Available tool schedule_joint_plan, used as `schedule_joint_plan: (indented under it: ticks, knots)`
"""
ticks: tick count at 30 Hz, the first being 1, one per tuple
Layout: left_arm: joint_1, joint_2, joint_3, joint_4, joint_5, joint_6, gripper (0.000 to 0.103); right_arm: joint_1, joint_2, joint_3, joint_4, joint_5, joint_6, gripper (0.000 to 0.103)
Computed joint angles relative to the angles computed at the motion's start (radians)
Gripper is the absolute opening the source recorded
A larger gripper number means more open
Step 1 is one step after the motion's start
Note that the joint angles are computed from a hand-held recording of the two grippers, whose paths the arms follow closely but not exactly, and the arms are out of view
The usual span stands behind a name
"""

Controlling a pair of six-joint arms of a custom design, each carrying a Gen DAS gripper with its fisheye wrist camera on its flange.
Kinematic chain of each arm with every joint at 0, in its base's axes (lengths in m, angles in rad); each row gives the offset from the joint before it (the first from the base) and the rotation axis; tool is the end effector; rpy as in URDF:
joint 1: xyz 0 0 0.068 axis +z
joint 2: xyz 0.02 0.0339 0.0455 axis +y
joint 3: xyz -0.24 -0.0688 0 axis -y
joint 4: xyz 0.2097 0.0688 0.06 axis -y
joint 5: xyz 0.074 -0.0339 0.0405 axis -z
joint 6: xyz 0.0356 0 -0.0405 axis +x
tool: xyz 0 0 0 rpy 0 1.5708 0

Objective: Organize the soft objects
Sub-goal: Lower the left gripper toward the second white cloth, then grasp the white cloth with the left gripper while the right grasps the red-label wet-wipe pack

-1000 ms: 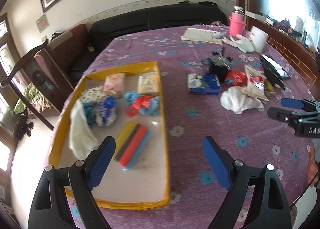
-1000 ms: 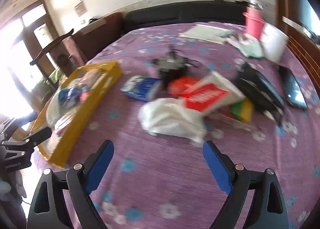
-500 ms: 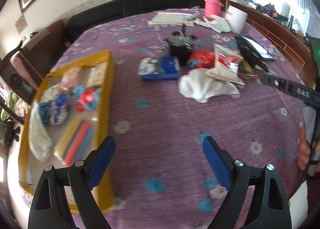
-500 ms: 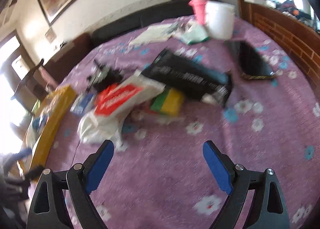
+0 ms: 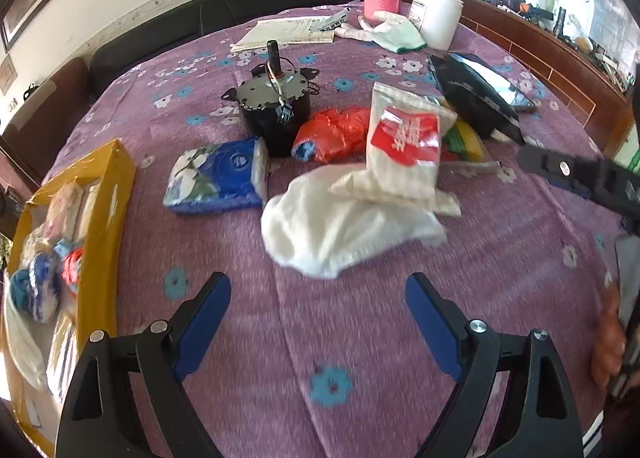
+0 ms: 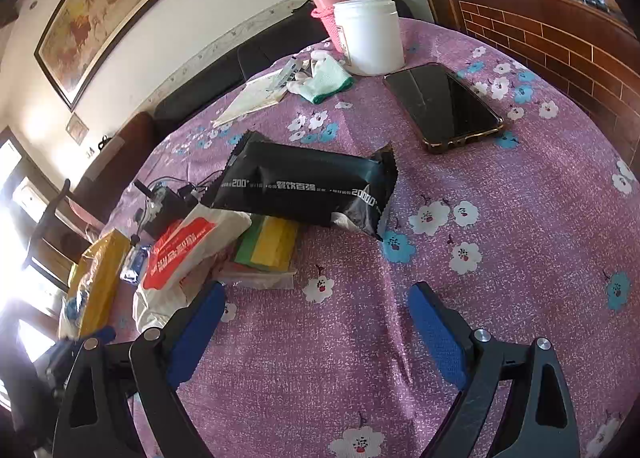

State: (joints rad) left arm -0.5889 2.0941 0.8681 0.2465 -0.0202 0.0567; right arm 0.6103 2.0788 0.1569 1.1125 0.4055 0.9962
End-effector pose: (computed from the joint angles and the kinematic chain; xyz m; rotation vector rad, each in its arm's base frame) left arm 0.2735 -0.1818 0.0533 0.8047 2.4304 -0.1801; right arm 0.1675 0.1000 0.0284 0.6306 2.2348 0.3362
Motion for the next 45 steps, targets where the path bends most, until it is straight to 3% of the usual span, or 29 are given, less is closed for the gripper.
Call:
schedule_joint_plan:
  ticks: [8,17,30,41,45]
  knots:
    - [0.009,0.086,0.030,0.075,0.048,-0.070,0.091,0.066,-0.044,0.021,-0.083,0.089,-0.004,0.096]
    - [-0.013,0.124,0.089,0.019,0.028,-0.075,0.102,0.047,-0.023,0.004,-0.029,0.066,-0.006,0.096]
    - [-0.014,0.126,0.091,0.015,0.018,-0.082,0.103,0.033,-0.014,0.000,-0.011,0.046,-0.006,0.096]
    - [-0.014,0.124,0.090,0.014,0.018,-0.082,0.103,0.022,0.022,-0.029,0.076,0.033,0.007,0.096]
    - [0.026,0.100,0.049,0.058,0.104,-0.078,0.103,0.022,0.020,-0.028,0.070,0.032,0.004,0.096]
